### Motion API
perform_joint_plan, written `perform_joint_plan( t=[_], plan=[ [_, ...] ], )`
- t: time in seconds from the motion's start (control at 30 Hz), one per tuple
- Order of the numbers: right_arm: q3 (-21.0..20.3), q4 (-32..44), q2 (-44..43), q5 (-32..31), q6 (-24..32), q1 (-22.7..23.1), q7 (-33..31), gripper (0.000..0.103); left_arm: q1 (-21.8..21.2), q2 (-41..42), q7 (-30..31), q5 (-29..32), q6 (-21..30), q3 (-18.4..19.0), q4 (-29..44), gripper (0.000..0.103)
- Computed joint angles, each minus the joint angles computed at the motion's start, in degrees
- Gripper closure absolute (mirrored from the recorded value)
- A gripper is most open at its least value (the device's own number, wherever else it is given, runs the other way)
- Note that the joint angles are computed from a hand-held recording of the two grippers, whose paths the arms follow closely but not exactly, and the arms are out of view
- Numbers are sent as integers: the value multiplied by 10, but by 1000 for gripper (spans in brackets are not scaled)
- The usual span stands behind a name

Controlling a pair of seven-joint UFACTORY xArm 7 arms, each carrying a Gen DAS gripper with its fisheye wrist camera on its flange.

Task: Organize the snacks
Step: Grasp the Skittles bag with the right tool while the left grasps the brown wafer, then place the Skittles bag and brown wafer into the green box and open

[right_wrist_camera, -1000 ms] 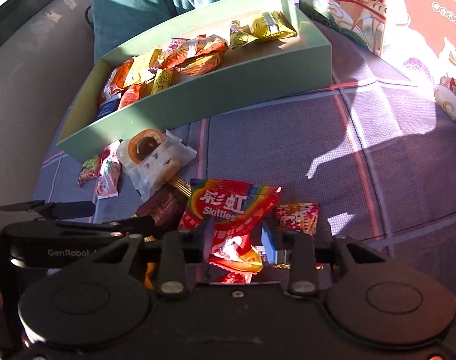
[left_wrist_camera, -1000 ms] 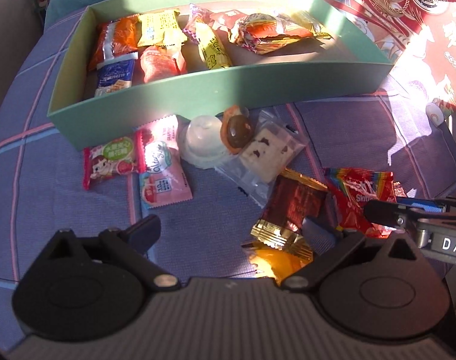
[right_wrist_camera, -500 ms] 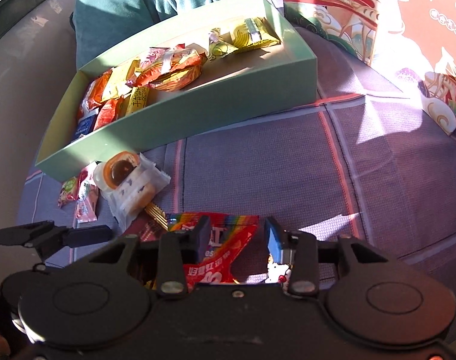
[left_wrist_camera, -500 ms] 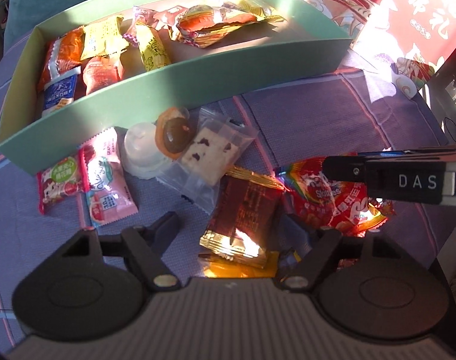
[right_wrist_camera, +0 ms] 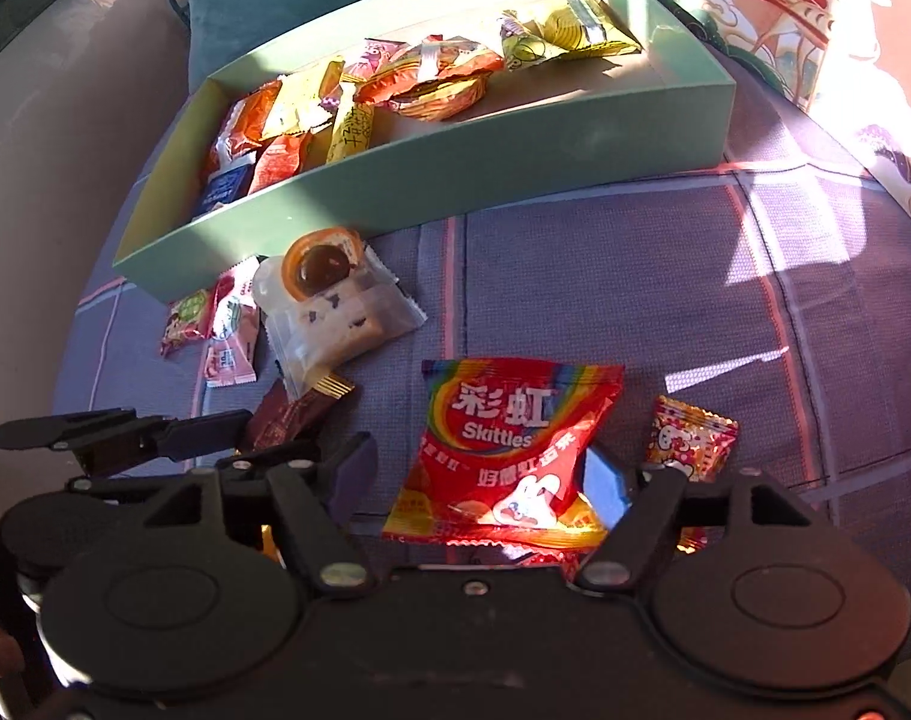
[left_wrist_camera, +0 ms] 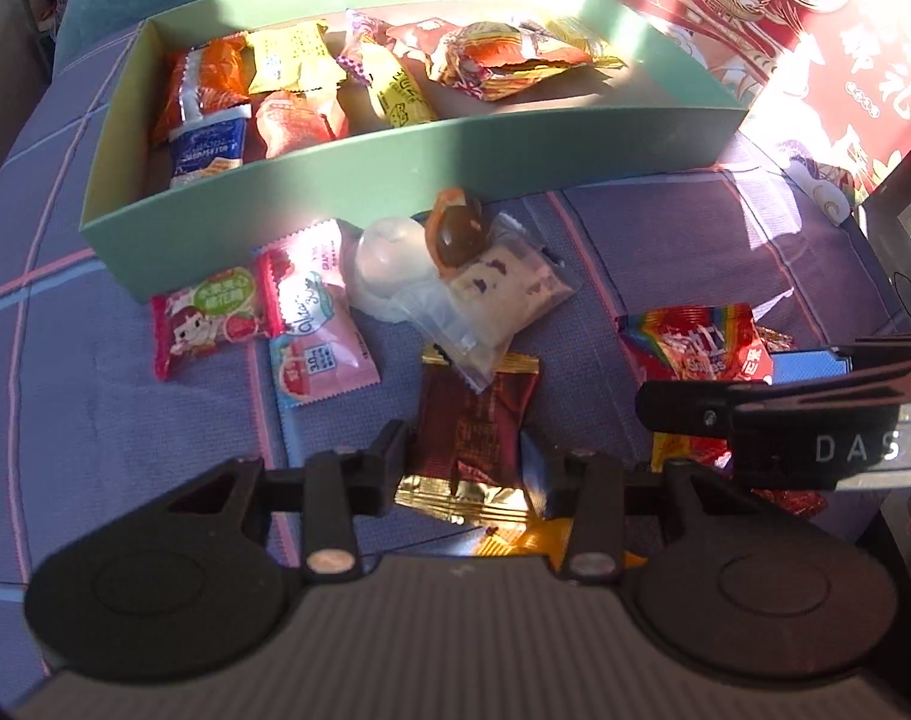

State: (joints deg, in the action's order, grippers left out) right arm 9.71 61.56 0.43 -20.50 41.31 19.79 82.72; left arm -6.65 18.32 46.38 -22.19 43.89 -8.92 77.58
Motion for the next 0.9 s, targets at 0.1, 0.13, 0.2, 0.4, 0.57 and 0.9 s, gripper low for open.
perform_joint_plan(
  t=[0.1, 0.13, 0.2, 0.4, 0.57, 0.9],
  plan=[
    [6, 51, 42, -37, 55, 18, -14, 29, 7, 5, -8, -3, 0, 5, 5, 61],
    [7, 65, 53, -50, 73, 26, -20, 32, 13, 8, -3, -10, 8, 4, 11, 61],
    [3, 79, 62, -80, 99, 42, -18, 41, 14, 10, -3, -12, 14, 2, 15, 60],
    [-5, 38, 27, -75, 64, 39, 5, 53, -14, -12, 6, 7, -51, 10, -30, 67],
    [0, -1, -13, -82, 26, 24, 29, 53, 4, -10, -5, 0, -8, 1, -9, 67],
    [17, -59, -78, -104, -24, -22, 76, 53, 13, -44, 20, -61, 45, 1, 14, 67]
  ],
)
